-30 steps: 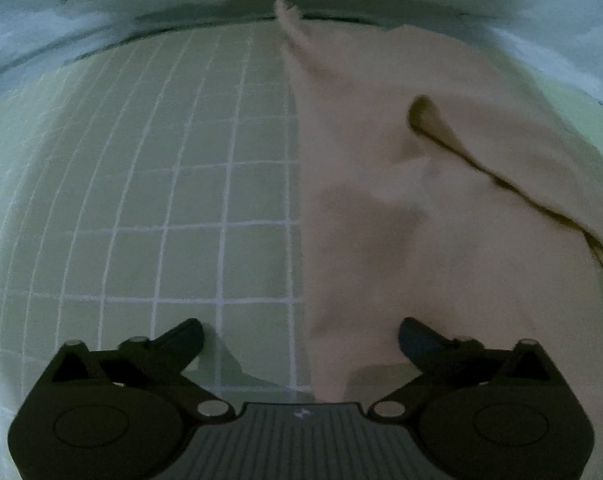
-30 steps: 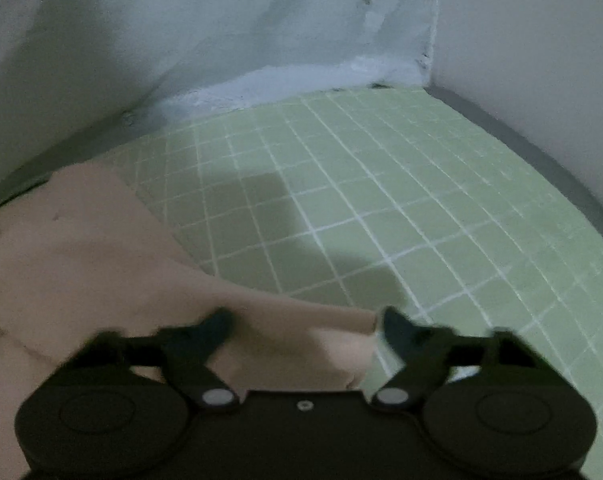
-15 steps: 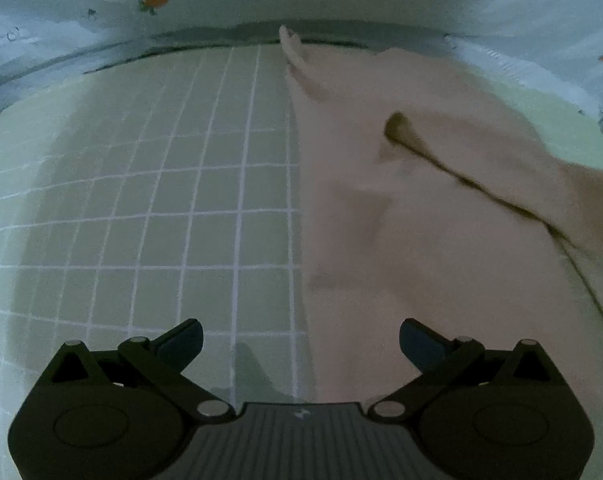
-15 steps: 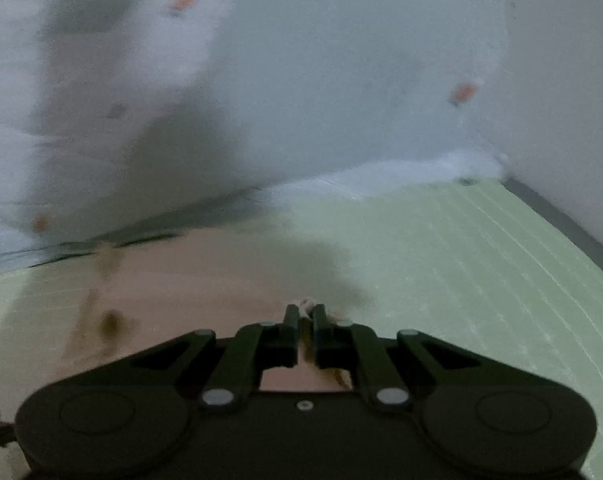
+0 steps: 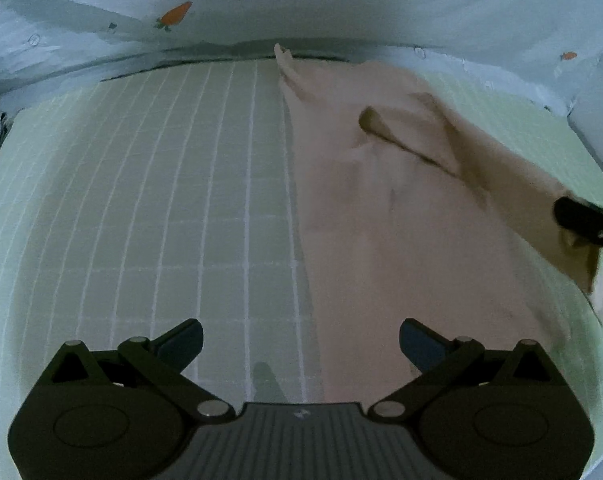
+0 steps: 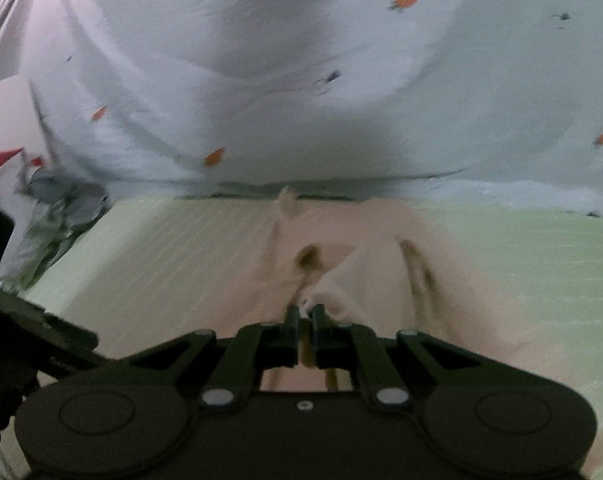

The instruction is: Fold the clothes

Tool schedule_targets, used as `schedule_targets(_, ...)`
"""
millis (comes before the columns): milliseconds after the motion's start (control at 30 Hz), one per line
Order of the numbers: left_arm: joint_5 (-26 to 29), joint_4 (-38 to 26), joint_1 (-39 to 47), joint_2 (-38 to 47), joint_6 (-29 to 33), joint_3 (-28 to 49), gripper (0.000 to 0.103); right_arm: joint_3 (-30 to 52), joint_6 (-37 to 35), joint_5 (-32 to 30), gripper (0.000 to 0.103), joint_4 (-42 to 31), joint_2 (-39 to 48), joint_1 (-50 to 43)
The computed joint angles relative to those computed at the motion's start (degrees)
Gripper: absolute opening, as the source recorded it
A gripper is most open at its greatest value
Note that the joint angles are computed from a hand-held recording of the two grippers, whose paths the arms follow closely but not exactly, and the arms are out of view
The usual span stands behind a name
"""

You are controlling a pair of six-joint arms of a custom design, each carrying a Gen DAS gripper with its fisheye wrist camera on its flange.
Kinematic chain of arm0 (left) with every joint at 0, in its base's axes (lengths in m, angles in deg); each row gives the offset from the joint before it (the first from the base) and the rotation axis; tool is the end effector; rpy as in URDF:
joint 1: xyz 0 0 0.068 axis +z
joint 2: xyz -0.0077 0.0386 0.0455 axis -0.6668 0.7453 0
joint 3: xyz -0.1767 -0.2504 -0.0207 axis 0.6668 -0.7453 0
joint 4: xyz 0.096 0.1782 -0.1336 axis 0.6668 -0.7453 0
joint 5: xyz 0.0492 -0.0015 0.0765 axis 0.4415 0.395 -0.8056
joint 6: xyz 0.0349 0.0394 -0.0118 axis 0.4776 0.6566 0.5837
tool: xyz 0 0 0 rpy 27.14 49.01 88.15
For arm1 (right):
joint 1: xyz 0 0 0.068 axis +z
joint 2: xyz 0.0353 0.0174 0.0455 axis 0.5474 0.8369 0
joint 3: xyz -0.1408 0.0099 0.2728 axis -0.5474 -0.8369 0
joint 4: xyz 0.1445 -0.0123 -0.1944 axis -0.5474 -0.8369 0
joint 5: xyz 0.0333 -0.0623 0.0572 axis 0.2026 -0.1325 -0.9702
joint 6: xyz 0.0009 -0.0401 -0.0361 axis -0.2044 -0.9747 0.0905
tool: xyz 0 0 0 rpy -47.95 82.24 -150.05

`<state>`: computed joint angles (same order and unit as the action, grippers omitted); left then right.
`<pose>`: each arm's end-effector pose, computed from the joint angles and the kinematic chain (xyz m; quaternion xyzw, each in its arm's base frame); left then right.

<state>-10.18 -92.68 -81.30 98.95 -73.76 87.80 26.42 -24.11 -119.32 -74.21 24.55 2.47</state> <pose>0.1993 -0.1484 0.1445 -0.0801 0.9631 -0.0029 0.2568 0.1910 -0.0812 0.1407 -0.2096 0.8499 0.1857 0.4463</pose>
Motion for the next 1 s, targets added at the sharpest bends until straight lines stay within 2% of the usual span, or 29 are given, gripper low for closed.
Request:
schedule_targets(233, -1.5, -2.6, -3.7, -4.3, -3.7, -3.8, 0.103, -4.1, -6.9, -1.0, 0.006, -6.6, -4.4, 0.9)
schedule_targets(467, -2.2, -5.2, -5.2, -8.5, -5.5, -7.1, 0.103, -9.0, -7.1, 0.8, 0.006, -4.3, -5.7, 6.0)
schedule_targets(700, -2.0, -6.3, -5.6, -10.6, -5.0, -9.1, 0.103, -13.6, -2.0, 4.6, 0.006, 5.7, -0.1, 11.8)
schedule_targets(800, -1.7, -6.5, -5.3, -11.2, -4.6, -9.9, 0.103, -15.9, 3.2, 7.1, 0.006, 14.2, 4.5, 15.2)
schedule_targets(1000, -0.9, -6.4, -4.4, -12.4, -2.2, -11.4, 0.103, -18.3, 11.4, 10.0, 0.006, 25.1, 11.1, 18.9)
